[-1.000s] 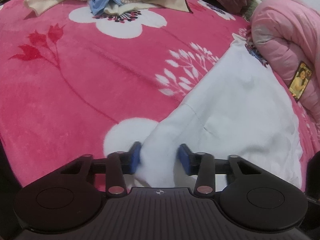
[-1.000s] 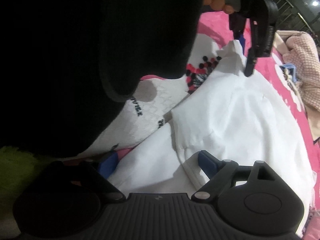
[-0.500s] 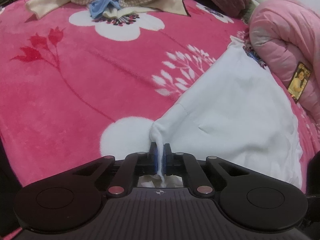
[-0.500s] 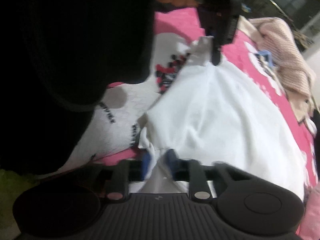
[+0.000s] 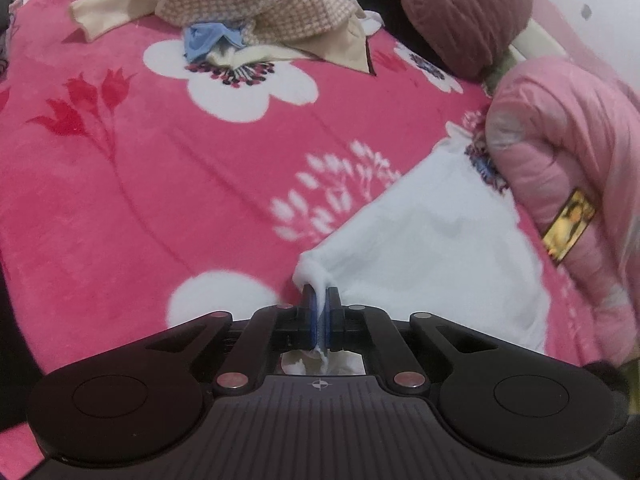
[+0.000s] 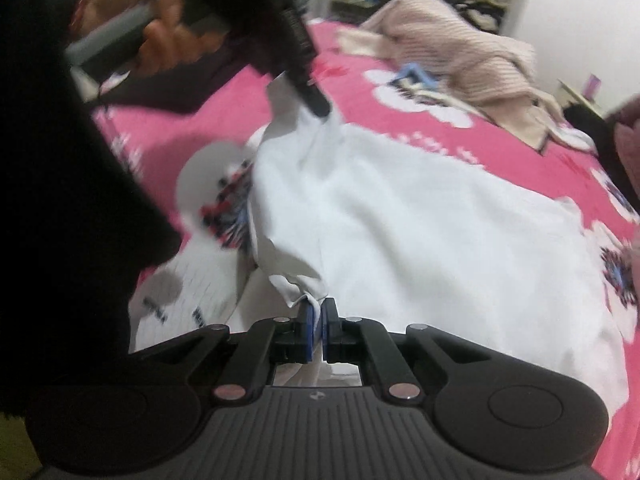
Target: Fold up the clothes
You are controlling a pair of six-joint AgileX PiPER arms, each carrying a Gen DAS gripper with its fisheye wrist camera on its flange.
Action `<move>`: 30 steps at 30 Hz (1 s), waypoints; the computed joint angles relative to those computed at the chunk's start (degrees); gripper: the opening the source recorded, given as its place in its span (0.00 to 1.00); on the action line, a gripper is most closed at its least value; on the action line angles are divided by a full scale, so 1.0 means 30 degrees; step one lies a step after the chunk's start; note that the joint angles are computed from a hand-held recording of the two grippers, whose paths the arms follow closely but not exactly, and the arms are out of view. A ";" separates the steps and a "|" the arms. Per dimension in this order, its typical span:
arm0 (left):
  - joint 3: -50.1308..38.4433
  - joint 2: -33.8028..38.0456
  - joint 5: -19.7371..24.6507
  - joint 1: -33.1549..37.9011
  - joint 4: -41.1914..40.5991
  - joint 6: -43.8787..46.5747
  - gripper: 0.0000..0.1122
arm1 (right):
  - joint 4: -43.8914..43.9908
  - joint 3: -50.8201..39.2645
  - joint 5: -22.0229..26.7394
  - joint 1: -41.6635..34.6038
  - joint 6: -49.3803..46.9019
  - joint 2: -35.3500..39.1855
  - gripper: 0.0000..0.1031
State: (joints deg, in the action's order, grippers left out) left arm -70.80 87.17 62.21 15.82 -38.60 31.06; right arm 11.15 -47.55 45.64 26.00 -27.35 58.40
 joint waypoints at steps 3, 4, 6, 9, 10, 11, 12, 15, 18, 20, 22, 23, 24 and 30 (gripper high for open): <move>-0.1173 0.0423 0.0200 -0.0971 -0.0083 -0.1056 0.01 | 0.2685 -0.0632 0.0842 -0.2852 -0.2248 -0.0163 0.04; -0.1606 0.0616 0.0234 -0.1388 -0.0096 -0.1335 0.01 | 0.3452 -0.0814 0.1043 -0.3864 -0.3065 -0.0081 0.04; -0.2468 0.1017 0.0118 -0.2318 -0.0015 -0.1875 0.02 | 0.4892 -0.1229 0.1486 -0.5806 -0.4538 0.0169 0.04; -0.3820 0.1836 -0.0285 -0.3684 0.0105 -0.2903 0.01 | 0.6770 -0.1974 0.2201 -0.8476 -0.6300 0.0740 0.04; -0.4358 0.2192 -0.0361 -0.4097 0.0140 -0.3316 0.01 | 0.7331 -0.2281 0.2522 -0.9477 -0.6908 0.1053 0.04; -0.4920 0.2560 -0.0424 -0.4498 0.0180 -0.3725 0.02 | 0.7866 -0.2547 0.2763 -1.0373 -0.7464 0.1425 0.04; -0.5505 0.2942 -0.0472 -0.4884 0.0223 -0.4130 0.01 | 0.8343 -0.2836 0.2989 -1.1204 -0.7934 0.1820 0.04; -0.7671 0.4545 -0.0612 -0.6028 0.0741 -0.5565 0.01 | 0.9299 -0.3614 0.3368 -1.3145 -0.8891 0.2876 0.04; -1.0002 0.6341 -0.0424 -0.6877 0.1284 -0.6863 0.01 | 0.9850 -0.4601 0.3631 -1.4595 -0.9467 0.4218 0.04; -1.1548 0.7618 -0.0225 -0.7308 0.1488 -0.7420 0.01 | 1.0052 -0.5218 0.3600 -1.5233 -0.9693 0.5154 0.04; -1.3064 0.8841 0.0016 -0.7723 0.1703 -0.7937 0.01 | 1.0161 -0.5837 0.3583 -1.5694 -0.9697 0.6093 0.04; -1.3836 0.9421 0.0183 -0.7900 0.1809 -0.8231 0.01 | 1.0208 -0.6137 0.3568 -1.5915 -0.9644 0.6534 0.04; -1.4558 0.9963 0.0371 -0.8017 0.1844 -0.8466 0.01 | 1.0289 -0.6334 0.3568 -1.6129 -0.9530 0.6863 0.04; -2.0026 1.3625 0.2492 -0.8541 0.1926 -0.9668 0.01 | 1.0490 -0.7418 0.3633 -1.7195 -0.8544 0.8641 0.04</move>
State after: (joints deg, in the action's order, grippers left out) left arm -130.88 128.04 69.69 -9.80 -32.82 2.05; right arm 42.62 -69.80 56.54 -25.58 -52.98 84.32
